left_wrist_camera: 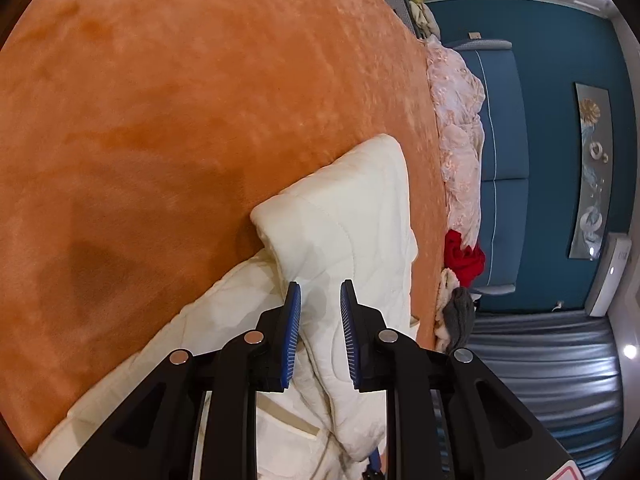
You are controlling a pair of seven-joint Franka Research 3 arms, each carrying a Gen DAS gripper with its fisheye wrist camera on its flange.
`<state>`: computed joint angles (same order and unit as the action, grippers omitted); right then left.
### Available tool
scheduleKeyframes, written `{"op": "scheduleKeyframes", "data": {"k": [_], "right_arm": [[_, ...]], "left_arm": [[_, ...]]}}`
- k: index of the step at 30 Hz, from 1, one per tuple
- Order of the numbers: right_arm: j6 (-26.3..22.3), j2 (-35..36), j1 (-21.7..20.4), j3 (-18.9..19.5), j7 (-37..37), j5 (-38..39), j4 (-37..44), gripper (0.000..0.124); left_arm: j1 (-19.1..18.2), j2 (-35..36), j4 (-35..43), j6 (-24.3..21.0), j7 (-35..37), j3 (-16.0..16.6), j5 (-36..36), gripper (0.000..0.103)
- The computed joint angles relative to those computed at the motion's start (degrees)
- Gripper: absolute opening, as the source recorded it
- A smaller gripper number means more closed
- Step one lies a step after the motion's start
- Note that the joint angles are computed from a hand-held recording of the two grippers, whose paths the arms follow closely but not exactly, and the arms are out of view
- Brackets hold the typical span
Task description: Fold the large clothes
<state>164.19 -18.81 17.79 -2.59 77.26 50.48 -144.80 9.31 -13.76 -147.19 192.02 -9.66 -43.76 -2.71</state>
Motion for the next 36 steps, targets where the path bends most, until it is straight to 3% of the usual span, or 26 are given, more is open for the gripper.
{"op": "scheduleKeyframes", "data": {"k": [4,6,8,16,18,19,20,22,24,27,29,31,34,36], "right_arm": [[-0.2,0.1,0.1,-0.1,-0.5,0.0,0.1,0.065],[-0.4,0.2,-0.2,0.2,-0.1,-0.6,0.1,0.065],[-0.4,0.3,-0.2,0.1,0.0,-0.7,0.2,0.065],[-1.7,2.3,0.7,-0.8,-2.3,3.4,2.5,0.064],[-2.1,3.4,0.5,-0.5,-2.9,4.3,3.5,0.054],[-2.8,4.2,0.2,-0.2,-2.9,3.8,4.3,0.033],[-4.5,4.9,0.2,-0.4,-4.0,3.9,5.5,0.012],[-2.6,3.8,-0.6,1.0,-4.2,2.3,6.0,0.010],[0.9,0.6,-0.4,1.7,-6.4,1.1,5.7,0.010],[4.1,-5.0,-3.9,4.6,-3.0,-8.7,3.8,0.010],[3.0,-6.9,-9.6,8.6,2.6,-17.7,2.4,0.010],[1.0,-6.5,-17.7,14.9,10.0,-28.9,0.9,0.010],[-2.1,-2.9,-21.8,17.8,16.4,-36.6,0.2,0.010],[-2.7,-1.3,-20.1,15.8,17.2,-36.9,-0.6,0.010]], "left_arm": [[-2.2,-3.5,-0.2,-7.3,0.3,2.2,3.0,0.019],[-3.0,-1.9,-0.7,-5.1,-1.3,3.4,3.6,0.019],[1.9,-0.9,-1.0,-0.5,-4.2,-0.9,3.6,0.019],[14.8,3.4,0.8,4.3,0.4,-13.7,-4.5,0.019],[16.4,4.3,1.3,4.2,2.1,-15.6,-6.6,0.019],[16.7,4.5,1.5,3.8,2.9,-16.0,-7.5,0.018],[16.8,4.2,2.0,2.6,4.1,-16.0,-7.8,0.014],[14.3,2.4,3.0,-1.2,5.8,-12.8,-5.9,0.005],[11.8,-1.0,4.7,-5.8,8.3,-9.6,-1.9,0.003],[10.2,-3.2,8.2,-12.3,11.9,-7.9,4.2,0.003],[11.6,-2.3,11.8,-18.4,13.4,-10.1,9.5,0.004],[14.8,0.7,15.4,-24.4,12.4,-14.5,15.5,0.004],[20.5,7.5,19.8,-32.6,5.4,-22.5,27.8,0.004],[21.0,9.9,20.9,-35.2,2.0,-23.8,34.0,0.005]]}}
